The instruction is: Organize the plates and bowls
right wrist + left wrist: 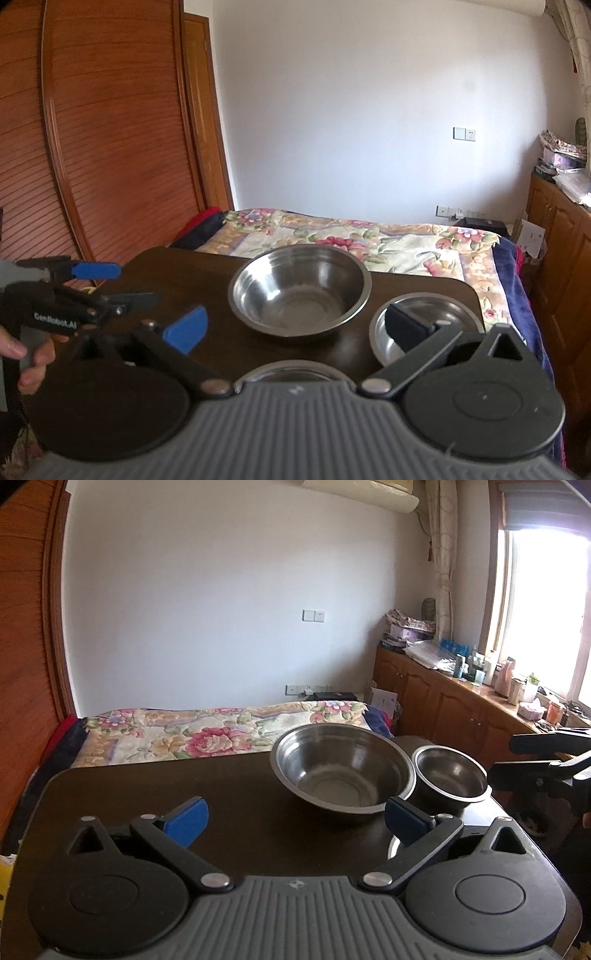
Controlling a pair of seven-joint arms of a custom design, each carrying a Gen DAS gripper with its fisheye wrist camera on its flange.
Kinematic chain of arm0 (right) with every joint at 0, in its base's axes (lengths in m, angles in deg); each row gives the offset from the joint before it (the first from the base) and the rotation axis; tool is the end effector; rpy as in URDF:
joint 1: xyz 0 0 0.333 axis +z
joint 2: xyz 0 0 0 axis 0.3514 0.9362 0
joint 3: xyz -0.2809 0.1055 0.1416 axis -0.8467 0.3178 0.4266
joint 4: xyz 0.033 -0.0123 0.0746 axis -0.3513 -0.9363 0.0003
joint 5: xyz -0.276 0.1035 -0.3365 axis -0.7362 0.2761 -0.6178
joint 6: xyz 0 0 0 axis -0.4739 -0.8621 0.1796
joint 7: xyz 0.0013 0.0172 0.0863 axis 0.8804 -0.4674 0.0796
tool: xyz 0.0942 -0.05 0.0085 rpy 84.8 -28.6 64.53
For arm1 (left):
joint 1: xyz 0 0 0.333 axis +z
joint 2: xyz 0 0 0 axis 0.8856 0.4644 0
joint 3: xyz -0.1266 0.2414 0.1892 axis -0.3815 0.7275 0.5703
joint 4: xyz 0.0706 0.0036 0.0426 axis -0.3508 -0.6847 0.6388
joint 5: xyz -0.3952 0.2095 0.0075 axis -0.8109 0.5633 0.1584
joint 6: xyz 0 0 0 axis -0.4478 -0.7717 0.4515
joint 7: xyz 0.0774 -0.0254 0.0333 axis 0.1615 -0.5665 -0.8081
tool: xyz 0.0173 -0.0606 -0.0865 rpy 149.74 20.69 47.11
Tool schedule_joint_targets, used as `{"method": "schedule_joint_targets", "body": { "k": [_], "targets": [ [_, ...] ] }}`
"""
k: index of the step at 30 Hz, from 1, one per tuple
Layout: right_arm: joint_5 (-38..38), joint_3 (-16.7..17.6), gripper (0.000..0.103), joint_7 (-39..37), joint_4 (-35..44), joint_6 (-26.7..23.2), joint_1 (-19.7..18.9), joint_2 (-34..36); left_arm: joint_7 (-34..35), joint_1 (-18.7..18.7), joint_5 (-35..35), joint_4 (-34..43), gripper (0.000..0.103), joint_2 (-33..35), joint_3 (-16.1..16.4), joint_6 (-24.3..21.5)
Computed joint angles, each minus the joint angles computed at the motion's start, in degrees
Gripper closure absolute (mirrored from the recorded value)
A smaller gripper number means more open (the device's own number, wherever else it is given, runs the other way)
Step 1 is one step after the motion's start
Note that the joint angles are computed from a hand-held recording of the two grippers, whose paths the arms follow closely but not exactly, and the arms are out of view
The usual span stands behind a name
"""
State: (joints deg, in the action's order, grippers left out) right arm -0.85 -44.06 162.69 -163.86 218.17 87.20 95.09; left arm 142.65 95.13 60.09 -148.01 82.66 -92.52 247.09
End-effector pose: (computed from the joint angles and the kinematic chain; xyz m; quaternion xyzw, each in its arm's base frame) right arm 0.6609 0.3611 0.4562 -0.6255 0.5800 -0.2802 0.4404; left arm 0.6780 -0.1291 0.3889 -0.4776 0.7185 -0.4403 0.2487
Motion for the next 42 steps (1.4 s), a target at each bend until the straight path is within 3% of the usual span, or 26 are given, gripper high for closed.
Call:
{"method": "schedule_joint_targets", "body": {
  "k": [5, 7, 10, 14, 16, 24, 30, 35, 42],
  "targets": [
    [-2.1, 4.5, 0.002, -0.2, -0.8, -2.5, -3.9, -2.2, 6.2, 10.1, 1.9, 0.8, 0.001, 8.2, -14.0, -7.7],
    [-3.3, 6.3, 0.005, 0.3, -1.6, -3.4, -5.4, -3.2, 8.6, 10.4, 0.5, 1.3, 0.012, 10.0, -15.7, -10.7],
    [-4.3, 10.5, 0.019, 1.0, -2.7, -5.3, -9.1, -4.8, 12.2, 10.5, -2.3, 2.6, 0.029, 13.0, -18.1, -15.8],
    [-6.1, 12.8, 0.027, 3.1, -4.0, -6.7, -11.3, -5.5, 14.1, 7.7, -5.4, 3.7, 0.041, 13.1, -16.5, -17.9],
    [-6.8, 14.5, 0.027, 4.0, -4.4, -6.8, -12.9, -5.9, 15.0, 6.4, -6.7, 4.0, 0.041, 13.0, -15.7, -18.0],
    [-12.6, 15.4, 0.028, 9.0, -5.2, -6.9, -14.4, -6.7, 18.9, 4.0, -12.0, 4.1, 0.041, 11.9, -13.7, -16.9],
    [-17.2, 16.1, 0.028, 12.5, -4.9, -5.5, -15.8, -6.6, 21.4, 2.1, -16.0, 4.2, 0.034, 10.7, -11.5, -15.1],
    [-19.1, 18.9, 0.028, 12.5, -2.0, -4.9, -19.1, -5.3, 23.0, -1.3, -19.6, 7.0, 0.026, 10.6, -8.2, -14.1],
    [-18.2, 23.6, 0.028, 9.4, 6.5, -7.4, -24.6, -0.9, 25.7, -6.6, -24.9, 14.1, 0.026, 12.8, -3.5, -15.7]
  ]
}}
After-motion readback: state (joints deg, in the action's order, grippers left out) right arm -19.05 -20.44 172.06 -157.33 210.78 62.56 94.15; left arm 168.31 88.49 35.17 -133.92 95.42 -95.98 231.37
